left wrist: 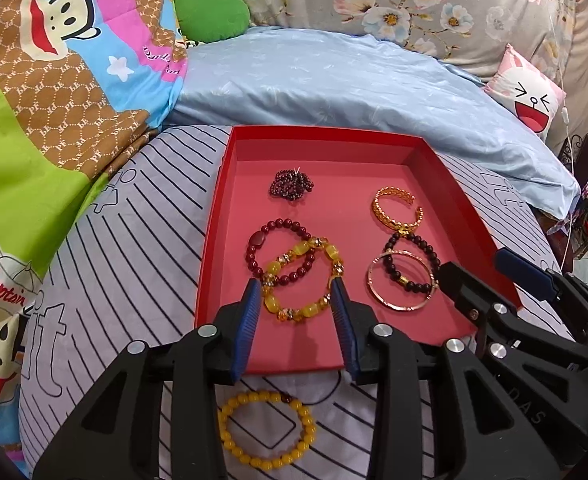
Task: Organize jewelry
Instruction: 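Move both open tools back toward the amber bracelet and gold ring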
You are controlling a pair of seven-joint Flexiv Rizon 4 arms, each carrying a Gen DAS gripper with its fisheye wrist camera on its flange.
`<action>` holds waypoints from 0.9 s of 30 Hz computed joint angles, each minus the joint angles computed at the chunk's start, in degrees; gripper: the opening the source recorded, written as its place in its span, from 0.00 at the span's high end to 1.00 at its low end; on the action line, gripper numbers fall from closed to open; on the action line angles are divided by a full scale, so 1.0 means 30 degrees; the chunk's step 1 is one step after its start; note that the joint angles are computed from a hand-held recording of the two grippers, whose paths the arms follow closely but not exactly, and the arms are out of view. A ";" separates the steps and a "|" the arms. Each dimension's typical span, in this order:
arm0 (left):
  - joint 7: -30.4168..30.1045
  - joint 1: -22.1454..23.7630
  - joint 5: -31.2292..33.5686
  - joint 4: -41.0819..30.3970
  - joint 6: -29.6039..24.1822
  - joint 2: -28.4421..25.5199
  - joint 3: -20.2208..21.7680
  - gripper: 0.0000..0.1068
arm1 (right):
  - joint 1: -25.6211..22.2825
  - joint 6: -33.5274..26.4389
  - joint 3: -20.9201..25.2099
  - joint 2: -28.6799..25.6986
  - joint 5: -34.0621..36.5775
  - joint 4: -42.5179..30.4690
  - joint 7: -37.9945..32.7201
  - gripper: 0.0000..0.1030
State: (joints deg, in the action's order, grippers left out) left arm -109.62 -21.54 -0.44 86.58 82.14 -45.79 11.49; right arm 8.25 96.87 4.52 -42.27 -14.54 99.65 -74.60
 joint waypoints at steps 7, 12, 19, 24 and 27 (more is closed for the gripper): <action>-0.0385 -0.0457 0.0244 0.1251 0.0605 0.0826 0.0349 0.63 | 0.0159 0.0838 -0.0253 0.0942 0.0294 0.1515 -0.0005 0.41; -0.0643 -0.0814 0.0344 0.2052 0.0880 0.1320 0.0655 0.62 | 0.0239 0.1327 -0.0377 0.1507 0.0376 0.2561 -0.0084 0.41; -0.1328 -0.1619 0.0700 0.3402 0.1235 0.2022 0.1541 0.57 | -0.0049 0.1874 -0.0171 0.2055 0.0473 0.3996 -0.0202 0.41; -0.1609 -0.1727 0.0862 0.4343 0.1311 0.2313 0.1652 0.57 | -0.0154 0.2145 -0.0139 0.2287 0.0467 0.4834 -0.0345 0.41; -0.1642 -0.1707 0.0925 0.4890 0.1377 0.2342 0.1609 0.56 | 0.0346 0.2424 -0.0694 0.2430 0.0620 0.5437 -0.0529 0.41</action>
State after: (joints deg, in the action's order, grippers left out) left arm -114.55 -26.65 2.33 101.25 86.27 -38.76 16.32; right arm 9.29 104.15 2.44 -34.98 -12.68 115.96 -76.18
